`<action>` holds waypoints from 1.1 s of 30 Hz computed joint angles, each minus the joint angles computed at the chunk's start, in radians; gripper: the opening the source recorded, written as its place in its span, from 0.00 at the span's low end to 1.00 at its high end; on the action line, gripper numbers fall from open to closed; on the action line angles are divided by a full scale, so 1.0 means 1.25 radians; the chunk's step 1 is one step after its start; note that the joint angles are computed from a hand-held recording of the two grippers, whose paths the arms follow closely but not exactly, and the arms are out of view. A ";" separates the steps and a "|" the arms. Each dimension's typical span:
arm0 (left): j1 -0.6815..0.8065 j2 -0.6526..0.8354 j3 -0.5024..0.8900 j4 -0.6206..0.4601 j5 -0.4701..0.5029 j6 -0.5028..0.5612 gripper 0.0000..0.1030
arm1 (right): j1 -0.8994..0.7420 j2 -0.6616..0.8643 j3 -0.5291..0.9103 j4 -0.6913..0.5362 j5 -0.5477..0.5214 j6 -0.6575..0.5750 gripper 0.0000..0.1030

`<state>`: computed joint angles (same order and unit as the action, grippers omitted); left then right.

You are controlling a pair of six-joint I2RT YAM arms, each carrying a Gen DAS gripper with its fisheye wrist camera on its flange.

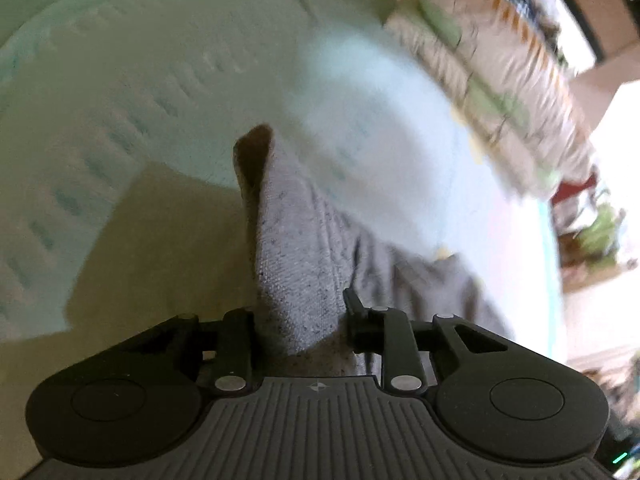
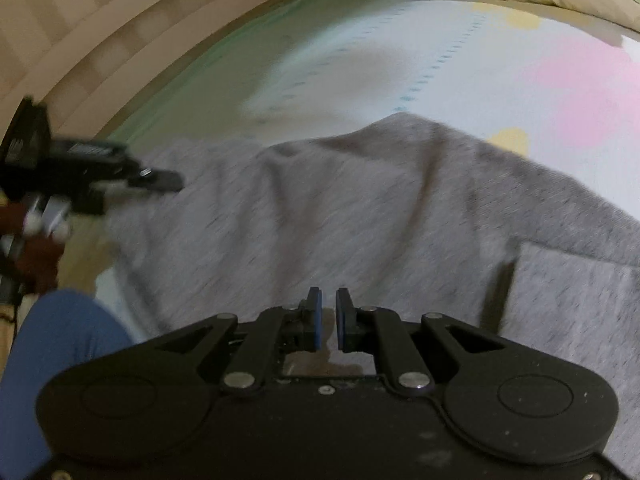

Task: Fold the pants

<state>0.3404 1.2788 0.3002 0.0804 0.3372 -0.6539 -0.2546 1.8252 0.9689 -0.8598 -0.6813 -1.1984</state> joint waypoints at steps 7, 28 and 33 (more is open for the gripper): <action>-0.171 -0.205 0.021 -0.083 -0.098 -0.086 0.20 | 0.034 -0.068 -0.148 0.081 0.064 -0.052 0.10; -0.703 0.399 0.476 0.098 -0.374 -0.209 0.26 | -0.261 0.176 0.246 -0.101 0.042 -0.012 0.19; -0.784 0.378 0.487 -0.007 -0.505 -0.200 0.27 | -0.307 0.214 0.320 -0.135 0.012 0.000 0.41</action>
